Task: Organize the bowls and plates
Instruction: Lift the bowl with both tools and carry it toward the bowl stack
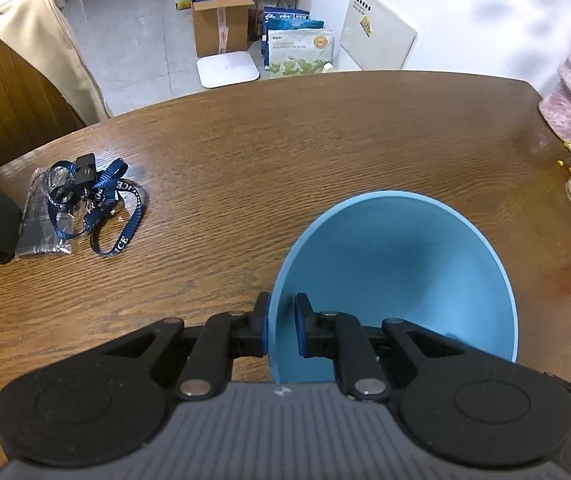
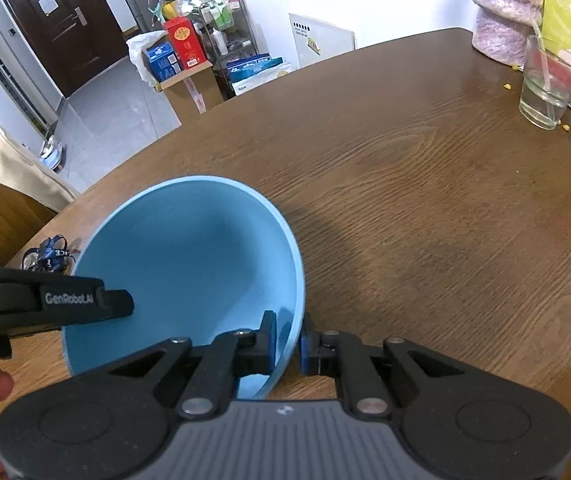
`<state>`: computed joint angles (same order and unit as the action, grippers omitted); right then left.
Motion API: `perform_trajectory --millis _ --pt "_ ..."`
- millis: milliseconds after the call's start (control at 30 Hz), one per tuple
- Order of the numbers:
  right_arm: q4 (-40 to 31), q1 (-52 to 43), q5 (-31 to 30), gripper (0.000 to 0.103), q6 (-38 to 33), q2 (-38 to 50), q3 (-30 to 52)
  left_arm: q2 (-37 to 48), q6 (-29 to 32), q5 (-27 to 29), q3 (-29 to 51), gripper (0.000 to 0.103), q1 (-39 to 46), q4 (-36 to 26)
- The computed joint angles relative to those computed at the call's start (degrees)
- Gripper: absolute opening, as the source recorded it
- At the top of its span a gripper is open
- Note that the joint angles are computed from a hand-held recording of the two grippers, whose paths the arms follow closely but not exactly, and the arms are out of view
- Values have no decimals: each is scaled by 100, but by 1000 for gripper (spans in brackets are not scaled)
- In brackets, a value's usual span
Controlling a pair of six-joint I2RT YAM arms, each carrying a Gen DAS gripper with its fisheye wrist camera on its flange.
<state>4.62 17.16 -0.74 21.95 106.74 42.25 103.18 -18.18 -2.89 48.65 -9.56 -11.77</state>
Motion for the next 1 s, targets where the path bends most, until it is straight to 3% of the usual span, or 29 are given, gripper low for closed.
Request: perform_trajectory --millis 467,1000 --pt "-240 -34 39 10 12 -1346 -810 -1281 -298 -201 -611 13 -408 -411" --pt "-1466 -81 258 10 -112 -3714 -1576 -2951 -937 -595 -1009 13 -1324 -1395"
